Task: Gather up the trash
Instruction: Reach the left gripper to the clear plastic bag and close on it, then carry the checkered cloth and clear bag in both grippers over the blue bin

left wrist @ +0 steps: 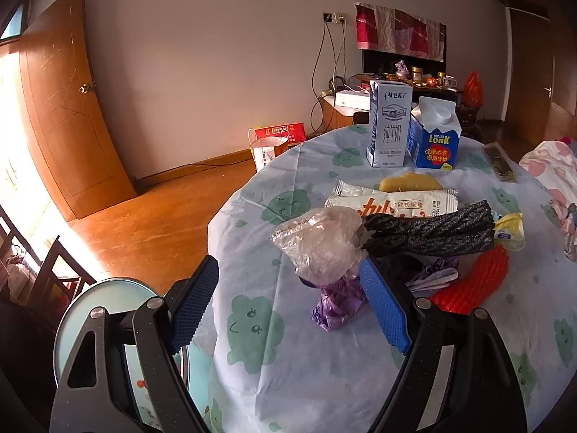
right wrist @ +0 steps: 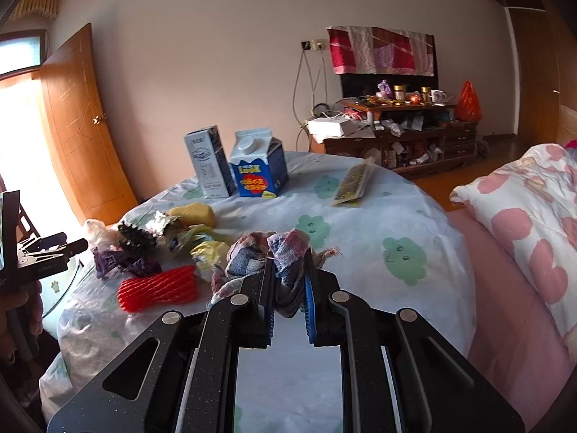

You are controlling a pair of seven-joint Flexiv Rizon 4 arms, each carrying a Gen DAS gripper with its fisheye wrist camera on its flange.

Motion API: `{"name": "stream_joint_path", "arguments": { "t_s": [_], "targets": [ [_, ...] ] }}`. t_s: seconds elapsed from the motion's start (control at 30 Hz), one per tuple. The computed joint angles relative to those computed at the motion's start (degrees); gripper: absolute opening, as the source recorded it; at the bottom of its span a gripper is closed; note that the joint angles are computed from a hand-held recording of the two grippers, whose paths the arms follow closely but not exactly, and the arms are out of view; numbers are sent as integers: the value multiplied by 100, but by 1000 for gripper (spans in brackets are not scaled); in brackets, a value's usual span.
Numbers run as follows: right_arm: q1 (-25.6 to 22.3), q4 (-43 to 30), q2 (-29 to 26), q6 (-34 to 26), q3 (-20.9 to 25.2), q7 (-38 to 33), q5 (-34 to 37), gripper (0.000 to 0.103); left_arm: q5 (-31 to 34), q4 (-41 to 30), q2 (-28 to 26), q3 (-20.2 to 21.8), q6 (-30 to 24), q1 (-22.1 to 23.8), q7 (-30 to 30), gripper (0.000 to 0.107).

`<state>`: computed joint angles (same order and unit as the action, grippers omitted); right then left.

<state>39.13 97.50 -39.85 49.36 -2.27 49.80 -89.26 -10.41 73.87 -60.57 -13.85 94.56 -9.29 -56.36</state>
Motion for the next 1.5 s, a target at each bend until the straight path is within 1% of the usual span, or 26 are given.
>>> {"name": "stream_joint_path", "arguments": {
  "t_s": [0.07,0.1,0.13,0.17,0.23,0.27,0.33,0.4,0.47,0.6,0.7,0.87,0.93,1.1,1.27,1.33,1.5],
  "targets": [
    [-51,58,12,39,-11,142,-43,14,-79,-235,-101,185,-173,-152,-62,79],
    [-80,92,16,66,-15,215,-73,14,-108,-338,-148,219,-269,-188,-76,75],
    [-103,115,18,92,-10,254,-101,14,-107,-380,-178,154,-337,-156,-43,62],
    [-113,122,12,106,-1,278,-119,14,-98,-421,-207,-24,-481,-64,63,52],
    [-132,108,-17,151,3,319,-173,14,-117,-466,-239,-267,-747,52,271,17],
    [-132,85,-37,168,7,310,-191,14,-124,-457,-248,-366,-783,93,382,14],
    [-119,31,-64,186,3,282,-230,14,-143,-364,-227,-479,-682,146,527,8],
    [-101,-7,-72,186,0,258,-256,14,-147,-181,-151,-649,-527,268,659,7],
    [-60,-83,-79,164,-7,189,-285,14,-96,70,-51,-891,-237,460,792,7],
    [16,-330,-143,194,-46,76,-389,14,46,559,156,-1406,96,952,918,7],
    [70,-585,-234,270,-85,-34,-457,14,274,990,284,-1859,354,1438,971,7],
    [162,-1153,-512,543,-203,-344,-393,14,639,1472,394,-2225,608,1982,834,7],
    [220,-1454,-688,691,-275,-533,-298,14,768,1628,423,-2311,678,2170,750,7],
    [401,-2194,-1135,1055,-513,-1077,130,14,998,1882,502,-2288,809,2440,509,7],
    [562,-3030,-1674,1344,-746,-1721,765,14,1133,2038,560,-2202,866,2641,296,7],
    [602,-3472,-1952,1416,-794,-2093,1105,14,1188,2092,578,-2192,880,2720,237,7],
    [677,-4445,-2547,1449,-878,-2984,1914,15,1341,2237,613,-2270,940,2957,139,7]
  ]
}}
